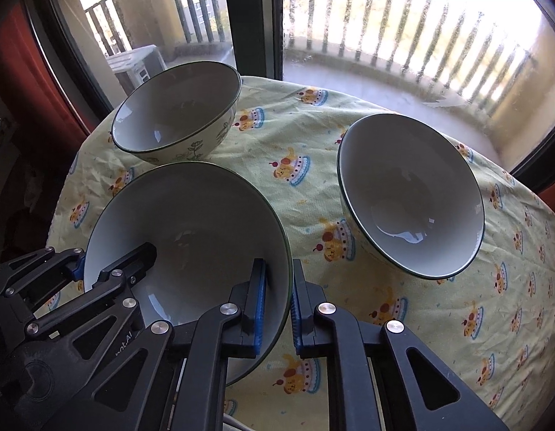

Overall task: Organize plates and bowls
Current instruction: 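Lift the large bowl with both tools and carry it beside the plate stack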

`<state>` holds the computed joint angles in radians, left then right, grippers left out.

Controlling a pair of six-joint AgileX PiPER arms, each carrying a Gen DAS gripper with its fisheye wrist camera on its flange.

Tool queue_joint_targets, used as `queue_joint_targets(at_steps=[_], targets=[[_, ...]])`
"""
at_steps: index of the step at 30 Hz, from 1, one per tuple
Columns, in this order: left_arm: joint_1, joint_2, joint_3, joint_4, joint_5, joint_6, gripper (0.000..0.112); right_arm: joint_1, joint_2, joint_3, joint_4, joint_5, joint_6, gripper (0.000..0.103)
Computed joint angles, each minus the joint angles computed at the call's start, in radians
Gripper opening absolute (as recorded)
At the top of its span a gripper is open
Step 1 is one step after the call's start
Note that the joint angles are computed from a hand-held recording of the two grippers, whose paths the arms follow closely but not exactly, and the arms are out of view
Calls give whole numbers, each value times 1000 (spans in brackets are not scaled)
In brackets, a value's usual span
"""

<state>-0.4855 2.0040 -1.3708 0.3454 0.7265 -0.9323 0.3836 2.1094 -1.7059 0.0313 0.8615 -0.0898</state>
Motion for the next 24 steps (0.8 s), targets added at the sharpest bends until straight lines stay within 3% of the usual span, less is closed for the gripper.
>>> queue_joint_targets(at_steps=[14, 24], targets=[[-142, -117, 45, 66, 18, -73, 16, -23, -243, 226, -89, -35, 102, 15], [-290, -134, 4, 99, 87, -149, 16, -105, -450, 439, -81, -54, 114, 15]])
